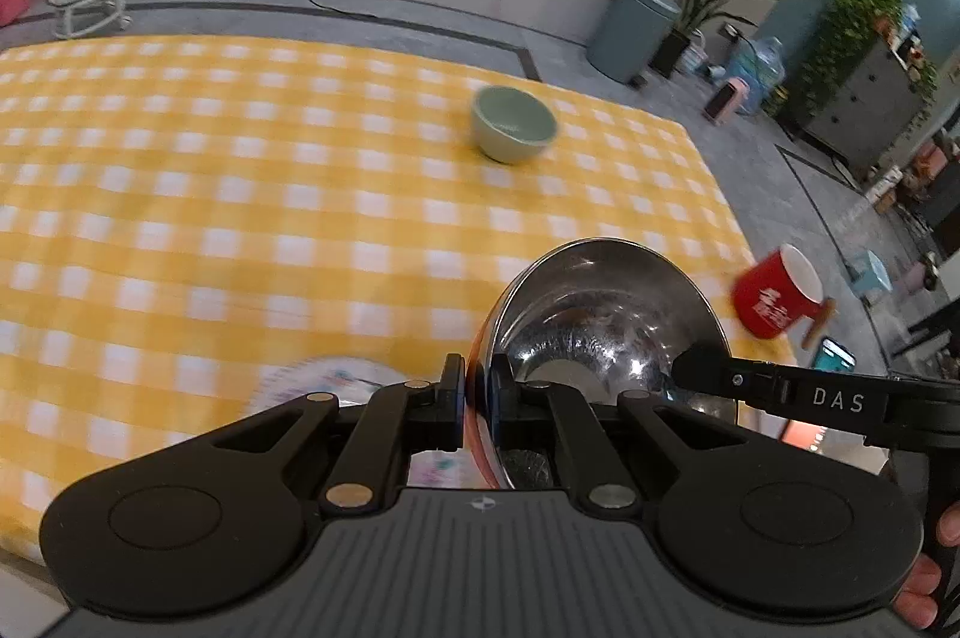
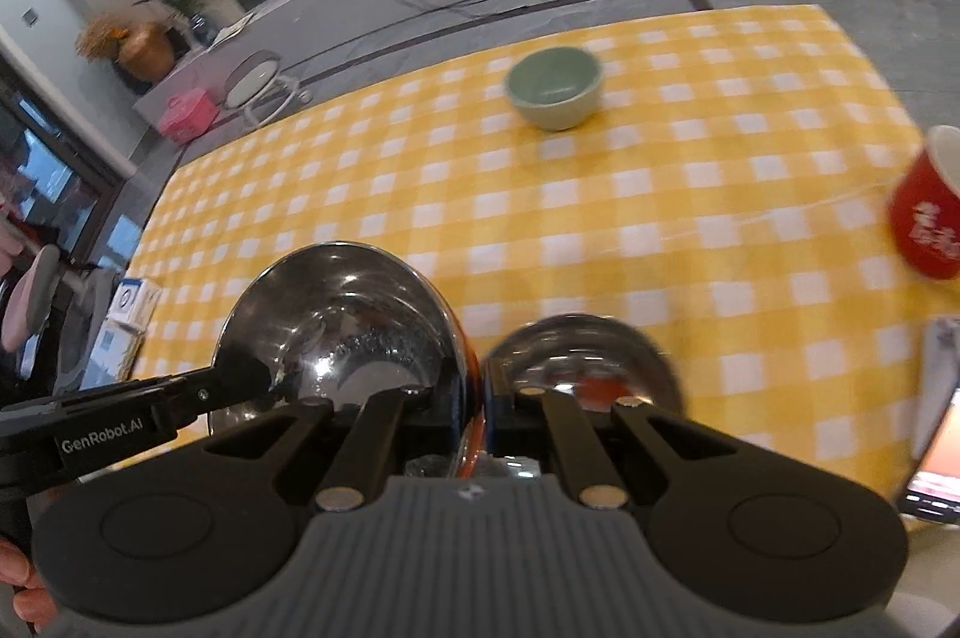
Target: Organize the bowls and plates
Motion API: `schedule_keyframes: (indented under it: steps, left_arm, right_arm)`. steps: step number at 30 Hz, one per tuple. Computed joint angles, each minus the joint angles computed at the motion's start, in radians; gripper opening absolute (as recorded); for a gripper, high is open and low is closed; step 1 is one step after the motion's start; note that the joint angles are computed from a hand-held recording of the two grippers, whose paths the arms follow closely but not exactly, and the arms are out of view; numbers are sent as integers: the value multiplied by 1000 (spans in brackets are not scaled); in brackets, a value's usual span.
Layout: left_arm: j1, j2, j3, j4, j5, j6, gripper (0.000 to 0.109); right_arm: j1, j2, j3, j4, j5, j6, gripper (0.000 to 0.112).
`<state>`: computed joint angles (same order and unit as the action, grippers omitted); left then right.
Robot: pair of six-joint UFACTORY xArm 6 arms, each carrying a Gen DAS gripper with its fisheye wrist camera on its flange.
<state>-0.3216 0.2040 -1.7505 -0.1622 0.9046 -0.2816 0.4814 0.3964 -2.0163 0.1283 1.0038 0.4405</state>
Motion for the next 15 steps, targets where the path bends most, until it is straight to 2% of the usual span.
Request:
schedule_keyframes:
  steps: [9,15]
  left_arm:
    - [-73,118,-107,9,78,-3,8]
    - [-89,173,-180,38,129,-15,7]
  right_arm:
    - [-28,-147,263,-134,-83,108,5]
    - [-39,-156,315,-174,-120,126,4]
